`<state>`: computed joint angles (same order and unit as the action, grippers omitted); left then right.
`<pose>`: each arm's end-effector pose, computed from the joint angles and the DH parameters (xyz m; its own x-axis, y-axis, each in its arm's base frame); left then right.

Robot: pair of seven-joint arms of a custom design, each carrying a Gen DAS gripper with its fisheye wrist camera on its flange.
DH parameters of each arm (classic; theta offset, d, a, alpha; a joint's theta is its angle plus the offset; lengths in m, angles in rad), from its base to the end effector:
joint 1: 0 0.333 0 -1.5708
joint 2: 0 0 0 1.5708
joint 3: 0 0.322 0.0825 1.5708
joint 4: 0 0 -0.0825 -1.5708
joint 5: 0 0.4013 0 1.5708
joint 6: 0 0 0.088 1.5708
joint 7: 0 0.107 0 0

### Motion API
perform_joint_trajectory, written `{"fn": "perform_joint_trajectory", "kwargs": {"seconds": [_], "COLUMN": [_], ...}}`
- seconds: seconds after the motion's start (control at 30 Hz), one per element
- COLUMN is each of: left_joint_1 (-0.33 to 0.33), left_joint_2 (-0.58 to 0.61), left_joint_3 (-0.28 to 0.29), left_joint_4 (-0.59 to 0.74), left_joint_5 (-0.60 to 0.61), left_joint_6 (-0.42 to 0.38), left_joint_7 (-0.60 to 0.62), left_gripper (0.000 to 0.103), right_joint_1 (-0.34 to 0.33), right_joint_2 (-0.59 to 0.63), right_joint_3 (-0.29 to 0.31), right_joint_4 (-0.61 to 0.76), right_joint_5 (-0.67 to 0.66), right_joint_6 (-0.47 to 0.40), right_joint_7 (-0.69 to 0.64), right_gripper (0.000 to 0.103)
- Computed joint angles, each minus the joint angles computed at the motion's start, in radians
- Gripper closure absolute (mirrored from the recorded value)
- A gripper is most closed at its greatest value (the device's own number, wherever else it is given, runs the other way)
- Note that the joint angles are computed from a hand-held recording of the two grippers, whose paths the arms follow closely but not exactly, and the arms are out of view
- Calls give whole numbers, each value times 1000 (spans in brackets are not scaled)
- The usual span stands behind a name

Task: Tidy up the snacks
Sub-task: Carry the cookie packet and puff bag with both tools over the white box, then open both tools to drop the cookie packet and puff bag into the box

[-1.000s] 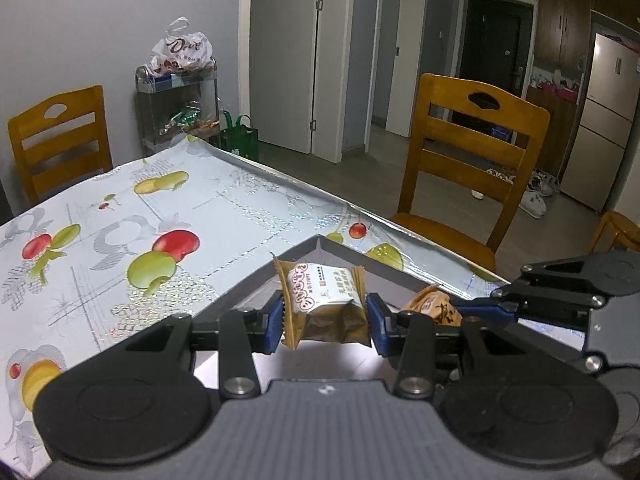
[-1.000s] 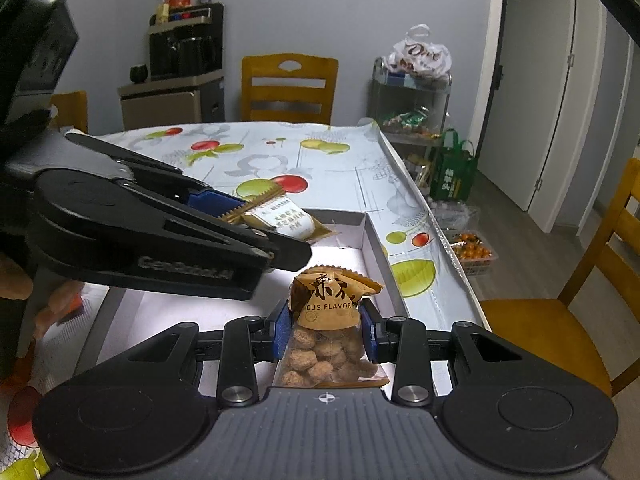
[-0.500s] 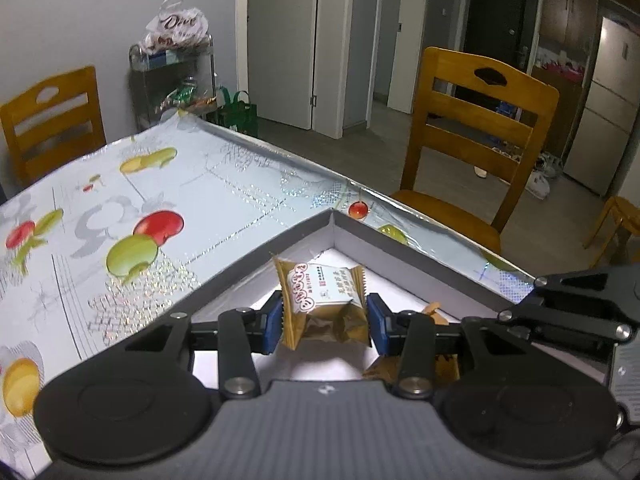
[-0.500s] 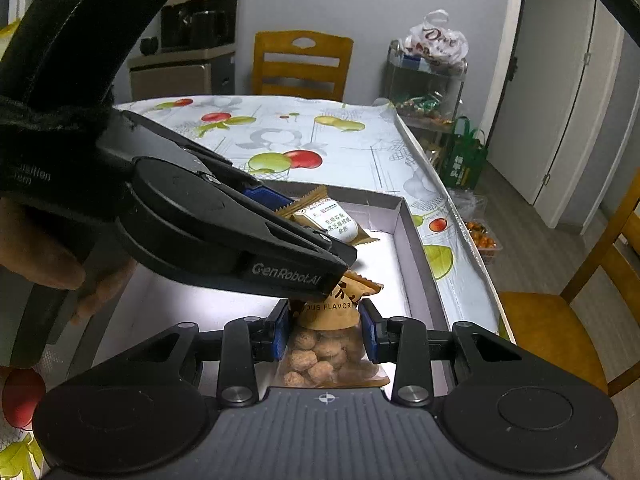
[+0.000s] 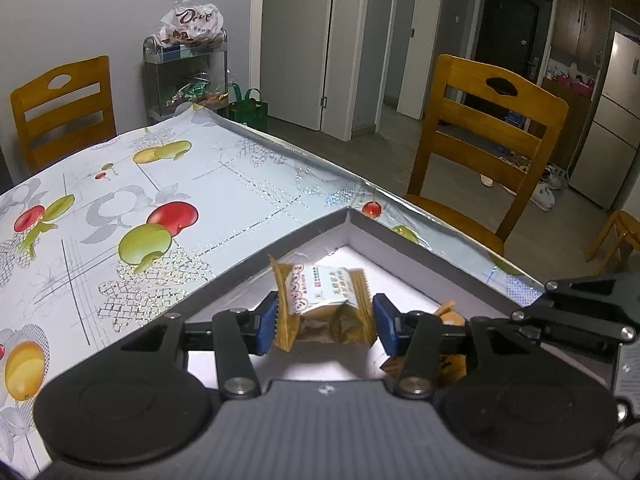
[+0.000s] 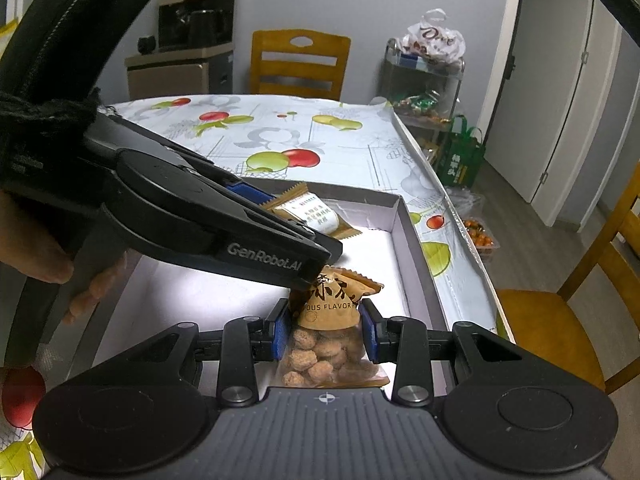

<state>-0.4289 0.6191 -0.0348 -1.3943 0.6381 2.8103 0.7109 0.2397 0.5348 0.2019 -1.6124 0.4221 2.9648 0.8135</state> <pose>0.6933 -0.3711 0.4304 -0.1475 -0.9856 0.0826 -0.6491 0.0335 -0.7600 0.7017 0.2694 0.4079 0.6349 -0.7651 0.1071 -0.4543 -0.4819 -0.7493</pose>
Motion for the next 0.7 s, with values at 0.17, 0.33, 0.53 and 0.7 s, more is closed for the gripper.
{"fn": "perform_joint_trajectory", "kwargs": {"seconds": [0.17, 0.33, 0.53, 0.7], "left_joint_1": [-25, -39, -72, -103], "left_joint_2": [-15, -31, -58, -94], "left_joint_3": [36, 56, 103, 144], "left_joint_4": [-16, -32, -61, -96], "left_joint_5": [44, 90, 187, 345], "left_joint_6": [21, 42, 57, 62], "left_joint_7": [-58, -126, -252, -424], "left_gripper": [28, 21, 9, 7], "right_joint_1": [-3, -17, -39, -61], "right_joint_2": [-2, -9, -24, -36], "right_joint_3": [4, 22, 47, 76], "right_joint_4": [-3, -13, -34, -52], "right_joint_5": [6, 26, 65, 104], "right_joint_6": [2, 13, 30, 41], "right_joint_7": [-2, -22, -42, -67], "right_gripper": [65, 64, 61, 48]}}
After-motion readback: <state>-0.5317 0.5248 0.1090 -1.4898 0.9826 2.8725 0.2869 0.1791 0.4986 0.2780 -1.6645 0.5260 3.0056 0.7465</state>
